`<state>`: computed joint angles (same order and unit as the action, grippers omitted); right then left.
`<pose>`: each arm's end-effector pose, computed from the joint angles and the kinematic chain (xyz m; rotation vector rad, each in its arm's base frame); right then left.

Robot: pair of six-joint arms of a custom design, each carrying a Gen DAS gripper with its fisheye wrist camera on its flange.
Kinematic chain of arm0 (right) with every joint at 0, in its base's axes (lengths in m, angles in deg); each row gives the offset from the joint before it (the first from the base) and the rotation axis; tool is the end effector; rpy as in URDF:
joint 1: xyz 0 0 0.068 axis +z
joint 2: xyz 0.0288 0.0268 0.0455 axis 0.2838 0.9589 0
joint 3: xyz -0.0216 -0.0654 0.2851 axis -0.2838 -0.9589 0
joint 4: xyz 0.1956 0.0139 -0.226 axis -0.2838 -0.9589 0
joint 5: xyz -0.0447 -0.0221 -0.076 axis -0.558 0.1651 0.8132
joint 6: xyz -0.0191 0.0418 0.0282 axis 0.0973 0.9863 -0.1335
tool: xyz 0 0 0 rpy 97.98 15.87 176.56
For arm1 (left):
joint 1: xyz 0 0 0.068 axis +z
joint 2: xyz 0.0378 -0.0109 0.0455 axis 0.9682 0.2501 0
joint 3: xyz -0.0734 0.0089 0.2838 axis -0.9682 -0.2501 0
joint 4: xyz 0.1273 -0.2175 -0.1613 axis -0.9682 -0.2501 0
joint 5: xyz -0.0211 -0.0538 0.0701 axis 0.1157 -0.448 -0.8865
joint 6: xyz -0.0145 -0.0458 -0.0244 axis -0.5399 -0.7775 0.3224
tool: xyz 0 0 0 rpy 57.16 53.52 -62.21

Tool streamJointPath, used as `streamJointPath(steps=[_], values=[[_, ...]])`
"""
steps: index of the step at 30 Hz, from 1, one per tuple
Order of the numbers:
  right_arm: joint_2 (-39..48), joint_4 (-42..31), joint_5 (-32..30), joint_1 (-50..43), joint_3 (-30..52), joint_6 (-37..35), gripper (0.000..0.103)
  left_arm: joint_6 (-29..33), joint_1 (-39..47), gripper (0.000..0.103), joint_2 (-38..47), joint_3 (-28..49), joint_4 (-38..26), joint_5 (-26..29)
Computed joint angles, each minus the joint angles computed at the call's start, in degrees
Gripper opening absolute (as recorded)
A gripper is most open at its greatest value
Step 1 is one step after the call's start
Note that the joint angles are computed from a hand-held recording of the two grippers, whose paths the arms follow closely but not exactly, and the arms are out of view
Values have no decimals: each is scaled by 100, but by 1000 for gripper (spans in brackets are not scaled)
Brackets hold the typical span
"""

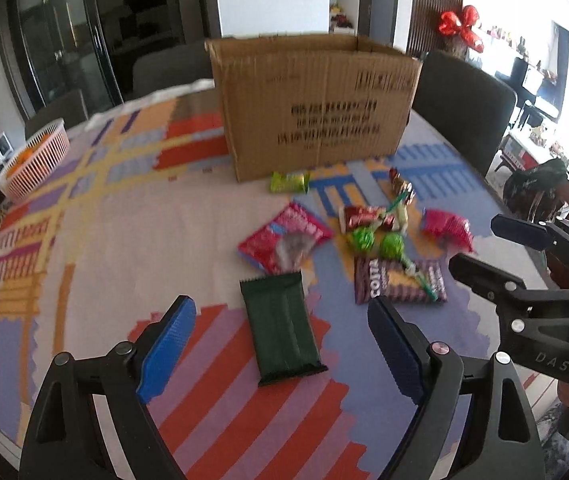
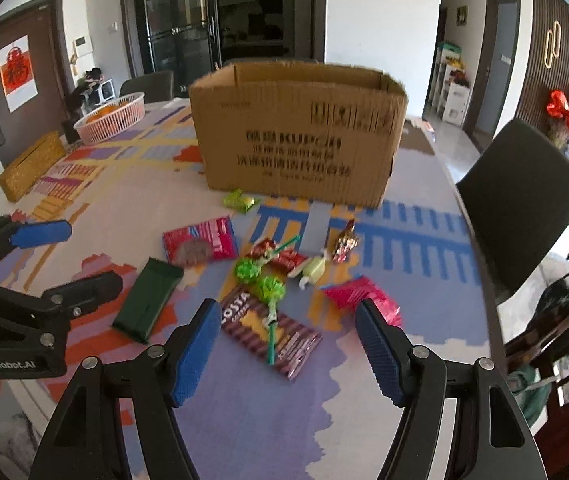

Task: Organize snacks
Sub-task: 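Withdraw both grippers from the box back toward the snacks, then grasp the dark green bar with the left gripper while the right gripper grasps a green lollipop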

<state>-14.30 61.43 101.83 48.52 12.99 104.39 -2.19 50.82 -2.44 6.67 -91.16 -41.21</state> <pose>0.2404 0.1327 0.1848 0.1908 2.4090 -0.0506 0.2799 -0.1319 0.1860 0.7675 2.4111 -0.2108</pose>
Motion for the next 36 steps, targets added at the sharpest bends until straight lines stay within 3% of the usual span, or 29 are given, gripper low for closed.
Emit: streamJointPath(steps=[20, 36], values=[[1273, 1053, -1059, -683, 150, -61, 47, -267, 95, 63, 1680, 731, -35, 252], [1992, 1328, -1641, -1028, 532, -181, 32, -245, 76, 49, 1978, 974, -4, 218]])
